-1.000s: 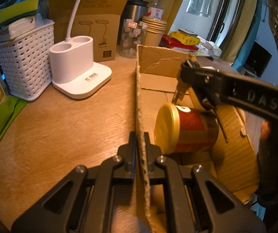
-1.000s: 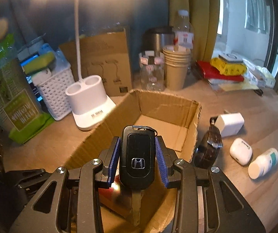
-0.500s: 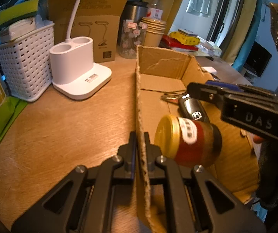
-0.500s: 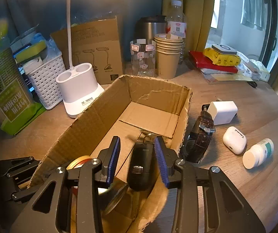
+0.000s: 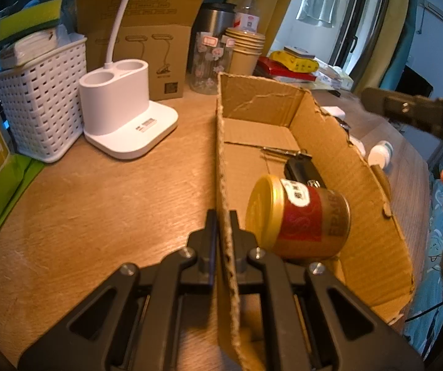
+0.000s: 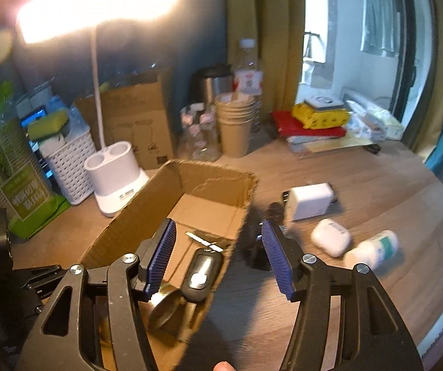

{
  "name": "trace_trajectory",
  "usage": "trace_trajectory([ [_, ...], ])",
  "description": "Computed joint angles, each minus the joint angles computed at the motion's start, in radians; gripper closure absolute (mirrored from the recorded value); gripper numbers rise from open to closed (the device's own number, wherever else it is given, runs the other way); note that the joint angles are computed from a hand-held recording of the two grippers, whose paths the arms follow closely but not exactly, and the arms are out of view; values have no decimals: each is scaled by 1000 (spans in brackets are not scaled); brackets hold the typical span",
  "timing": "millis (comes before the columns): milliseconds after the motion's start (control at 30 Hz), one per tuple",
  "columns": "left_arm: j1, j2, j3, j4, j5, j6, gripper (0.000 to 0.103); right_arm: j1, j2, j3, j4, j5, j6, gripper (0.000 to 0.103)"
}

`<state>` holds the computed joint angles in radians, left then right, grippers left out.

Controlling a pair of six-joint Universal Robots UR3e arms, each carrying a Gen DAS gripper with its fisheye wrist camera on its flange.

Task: Organize rigid objects
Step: 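Move the right gripper to the white pill bottle and grasp it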

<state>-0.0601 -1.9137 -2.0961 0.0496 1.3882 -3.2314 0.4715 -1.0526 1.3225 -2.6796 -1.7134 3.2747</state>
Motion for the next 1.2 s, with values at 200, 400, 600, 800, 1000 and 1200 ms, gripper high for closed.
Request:
trace_trajectory([
  [200, 0, 0, 0, 1, 0, 0, 97, -29, -63, 75, -29, -20, -1, 42],
  [400, 0, 0, -1, 1, 0, 0, 97, -58, -111, 141, -50, -43, 1, 42],
  [600, -1, 0, -1, 2, 0, 0, 97, -100, -158, 215, -72, -74, 12, 42],
  [800, -1, 0, -1, 2, 0, 0, 97, -146, -200, 299, -108, -96, 20, 41],
  [1000, 0, -1, -1, 3, 0, 0, 97, -185, -224, 362, -133, -113, 31, 26],
  [1200, 0, -1, -1, 3, 0, 0, 97, -238, -211, 393, -130, -103, 92, 25],
])
